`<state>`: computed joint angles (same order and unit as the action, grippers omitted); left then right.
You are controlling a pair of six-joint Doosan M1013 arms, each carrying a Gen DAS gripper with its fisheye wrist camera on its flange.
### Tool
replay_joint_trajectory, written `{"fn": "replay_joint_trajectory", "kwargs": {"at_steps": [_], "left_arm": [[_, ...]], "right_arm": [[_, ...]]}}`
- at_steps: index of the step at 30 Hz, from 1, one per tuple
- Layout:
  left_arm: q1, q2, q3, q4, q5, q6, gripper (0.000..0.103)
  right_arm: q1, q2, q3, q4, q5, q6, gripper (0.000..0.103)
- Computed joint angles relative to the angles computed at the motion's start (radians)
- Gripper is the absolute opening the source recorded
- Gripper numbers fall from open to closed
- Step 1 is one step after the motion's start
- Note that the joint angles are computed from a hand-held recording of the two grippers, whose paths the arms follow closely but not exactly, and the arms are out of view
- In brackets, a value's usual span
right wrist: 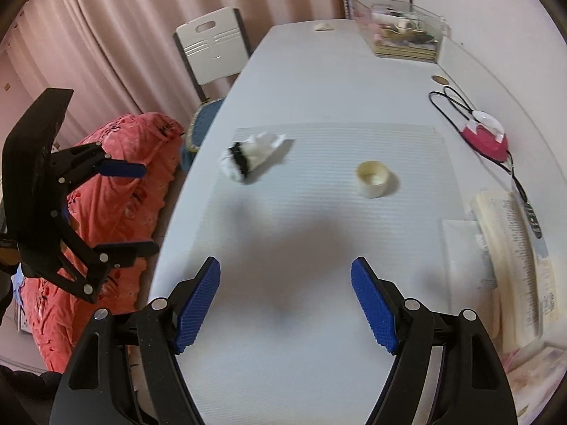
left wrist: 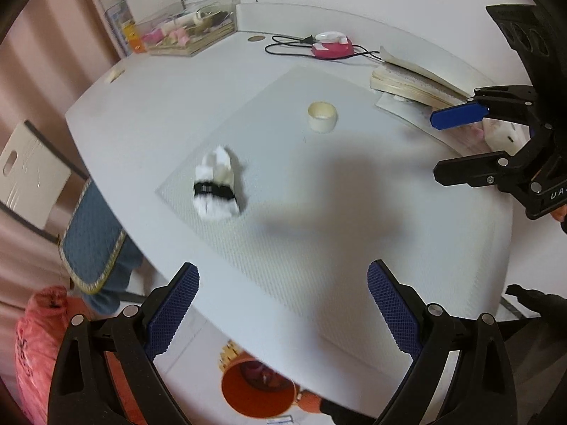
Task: Collect trash
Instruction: 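Grasp the tissue with black hair tie with the left tool while the right tool grasps the tape roll, then carry the tissue and tape roll over the orange bin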
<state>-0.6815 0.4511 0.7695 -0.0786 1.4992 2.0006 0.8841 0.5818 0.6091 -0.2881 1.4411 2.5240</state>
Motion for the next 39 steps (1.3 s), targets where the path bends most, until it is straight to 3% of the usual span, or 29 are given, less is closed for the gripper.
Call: {"fn": "replay_joint_trajectory", "kwargs": {"at_steps": [11,22,25,28,31,37,38,39], "left_arm": [[0.021,0.122,-0.153,0.006,0.041,-0.022,0.095],[0.044,0.234,-0.286,-0.013,0.102,-0.023,0.095],[0.047,0.257,-0.314,-0.022,0.13,-0.014,0.076],[0.047,0.264,-0.315,-0.021,0.136,-0.005,0.074],[0.051,0.274,-0.326,-0.039,0.159,0.0,0.065],[0.05,0.267,-0.305,-0.037,0.144,0.003,0.057],[0.049,0.268,-0.307,-0.033,0.141,-0.005,0.053],[0.049,0.269,-0.308,-0.031,0.139,-0.011,0.05]], "right_arm": [[-0.072,0.009,0.032,0.044,-0.049,-0.051,0.076],[-0.125,0.074,-0.016,0.072,-0.014,-0.106,0.076],[-0.134,0.083,-0.018,0.072,0.003,-0.115,0.076],[-0.143,0.088,-0.016,0.08,0.007,-0.121,0.076],[-0.147,0.092,-0.013,0.075,0.01,-0.131,0.073],[-0.153,0.093,0.003,0.076,0.02,-0.137,0.05],[-0.153,0.093,0.008,0.071,0.024,-0.136,0.043],[-0.151,0.09,0.014,0.065,0.018,-0.145,0.042]]}}
